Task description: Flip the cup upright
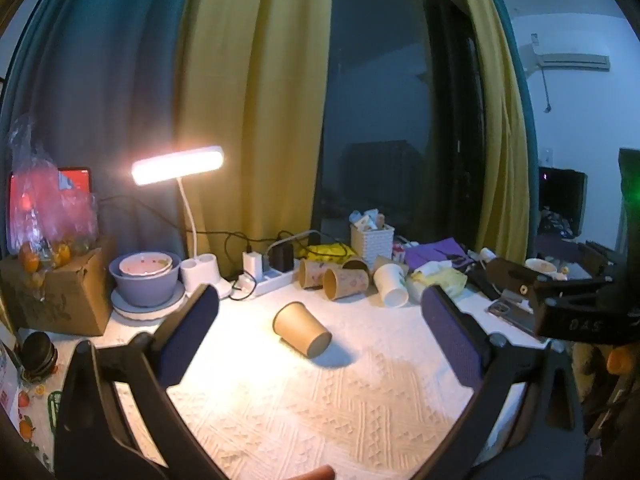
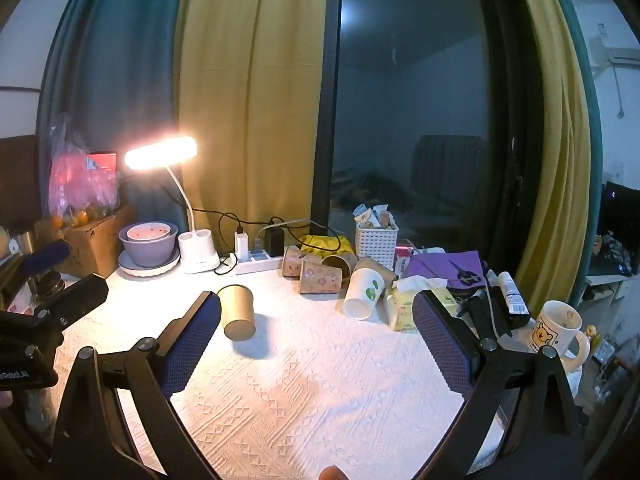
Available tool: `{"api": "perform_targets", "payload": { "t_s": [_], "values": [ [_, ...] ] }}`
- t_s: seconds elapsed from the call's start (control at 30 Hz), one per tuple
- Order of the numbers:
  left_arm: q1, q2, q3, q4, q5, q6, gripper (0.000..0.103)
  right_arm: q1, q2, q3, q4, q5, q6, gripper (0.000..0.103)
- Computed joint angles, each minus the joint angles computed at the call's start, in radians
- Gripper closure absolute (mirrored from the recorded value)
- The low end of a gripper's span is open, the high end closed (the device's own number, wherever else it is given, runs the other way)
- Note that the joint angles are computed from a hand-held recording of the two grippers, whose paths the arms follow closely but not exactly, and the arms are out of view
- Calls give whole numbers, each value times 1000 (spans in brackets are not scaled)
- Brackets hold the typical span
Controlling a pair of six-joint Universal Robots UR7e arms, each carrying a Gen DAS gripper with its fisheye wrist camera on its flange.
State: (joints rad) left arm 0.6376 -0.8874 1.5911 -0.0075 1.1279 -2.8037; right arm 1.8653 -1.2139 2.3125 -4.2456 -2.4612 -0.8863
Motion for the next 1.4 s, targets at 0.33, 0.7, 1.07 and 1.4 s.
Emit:
{"api": "perform_targets", "payload": {
  "t_s": [0.33,0.7,1.07,1.4],
  "values": [
    [-1,3,4,-6,-7,-7,1,0,-8,-2,30,-9,15,5],
    [1,3,4,-7,-8,-10,1,4,-11,-7,47,-17,20,5],
    [-2,7,-2,2,-8,-20,1,2,-12,-6,49,-16,20,5],
    [0,9,-7,2,-7,-24,1,-2,-7,-5,38,-15,18,5]
  ]
}}
